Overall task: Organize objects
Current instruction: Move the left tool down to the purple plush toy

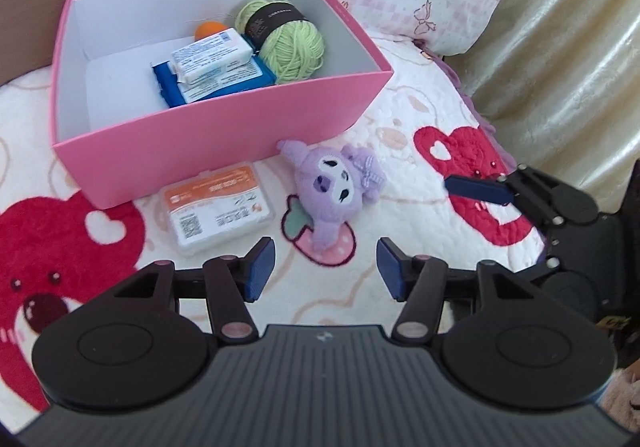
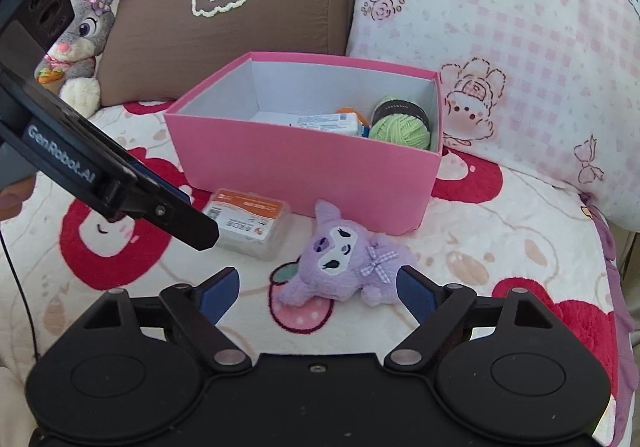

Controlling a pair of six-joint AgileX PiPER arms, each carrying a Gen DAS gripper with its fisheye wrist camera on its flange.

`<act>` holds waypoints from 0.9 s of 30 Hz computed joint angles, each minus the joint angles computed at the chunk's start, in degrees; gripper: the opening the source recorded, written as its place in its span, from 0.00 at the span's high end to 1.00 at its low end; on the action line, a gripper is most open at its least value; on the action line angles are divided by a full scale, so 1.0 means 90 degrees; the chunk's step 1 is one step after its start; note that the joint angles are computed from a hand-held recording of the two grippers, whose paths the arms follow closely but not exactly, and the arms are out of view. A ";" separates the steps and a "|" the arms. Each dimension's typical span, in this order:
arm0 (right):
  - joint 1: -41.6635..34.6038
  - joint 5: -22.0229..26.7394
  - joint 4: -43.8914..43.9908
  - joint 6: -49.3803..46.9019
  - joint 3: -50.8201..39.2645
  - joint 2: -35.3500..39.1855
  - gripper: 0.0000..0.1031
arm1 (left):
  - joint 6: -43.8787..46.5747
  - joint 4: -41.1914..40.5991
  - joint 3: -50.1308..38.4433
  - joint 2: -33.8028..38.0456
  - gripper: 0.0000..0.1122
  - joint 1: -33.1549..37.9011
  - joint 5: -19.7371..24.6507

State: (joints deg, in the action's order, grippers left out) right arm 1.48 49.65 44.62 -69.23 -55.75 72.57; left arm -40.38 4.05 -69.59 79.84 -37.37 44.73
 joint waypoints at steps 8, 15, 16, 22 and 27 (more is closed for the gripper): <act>0.0253 -0.0803 0.0184 -0.0258 0.0274 0.0337 0.14 | 0.0510 -0.0716 0.0220 0.0456 0.51 0.0307 -0.0883; 0.0441 -0.1310 0.0134 0.0115 0.0469 0.0830 0.14 | 0.1056 -0.0963 0.0017 0.1095 0.52 0.0318 -0.1026; 0.0504 -0.1428 -0.0021 0.0290 0.0490 0.0891 0.14 | 0.1114 -0.1019 0.0010 0.1157 0.52 0.0346 -0.1107; 0.0571 -0.2008 0.0501 -0.0253 0.0776 0.1038 0.14 | 0.0972 -0.0597 -0.0317 0.1611 0.52 0.0369 -0.1348; 0.0626 -0.2424 0.1166 -0.0986 0.0987 0.1096 0.13 | 0.0725 -0.0320 -0.0666 0.2057 0.51 0.0394 -0.1225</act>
